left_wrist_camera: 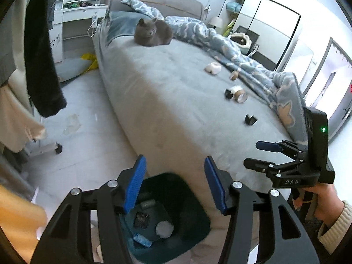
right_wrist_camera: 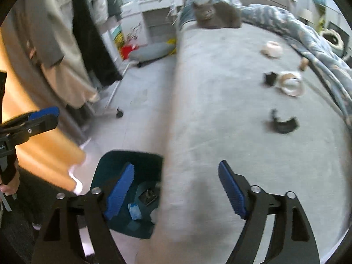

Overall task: Collect trash
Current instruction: 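Move the right tool to the black curved plastic piece and close on it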

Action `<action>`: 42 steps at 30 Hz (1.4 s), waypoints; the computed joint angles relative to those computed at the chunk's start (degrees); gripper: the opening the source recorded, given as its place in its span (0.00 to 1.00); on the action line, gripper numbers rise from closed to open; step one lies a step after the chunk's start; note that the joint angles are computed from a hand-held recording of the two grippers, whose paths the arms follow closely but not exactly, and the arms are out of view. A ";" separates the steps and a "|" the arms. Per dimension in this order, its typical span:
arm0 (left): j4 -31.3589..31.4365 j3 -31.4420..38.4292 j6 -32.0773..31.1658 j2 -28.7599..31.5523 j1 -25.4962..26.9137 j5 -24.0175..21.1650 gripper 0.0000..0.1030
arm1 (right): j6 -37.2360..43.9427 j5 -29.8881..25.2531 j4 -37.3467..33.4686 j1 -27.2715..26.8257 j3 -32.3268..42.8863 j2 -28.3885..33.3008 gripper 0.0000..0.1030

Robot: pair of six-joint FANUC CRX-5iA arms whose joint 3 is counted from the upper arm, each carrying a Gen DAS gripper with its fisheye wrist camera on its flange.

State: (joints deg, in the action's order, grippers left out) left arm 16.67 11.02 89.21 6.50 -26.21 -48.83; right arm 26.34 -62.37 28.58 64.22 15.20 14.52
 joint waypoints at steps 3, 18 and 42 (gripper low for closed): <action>-1.55 3.18 -0.07 2.13 -0.70 -0.47 0.56 | -1.80 -0.02 1.50 -1.18 -3.16 -2.43 0.80; -0.53 16.50 -0.04 13.70 -2.86 -4.46 0.58 | -1.93 3.32 1.43 -7.47 -9.94 -6.49 0.80; -3.35 42.49 -2.61 31.48 -7.08 -9.86 0.70 | 5.52 6.43 -4.77 -13.67 -5.53 -2.50 0.49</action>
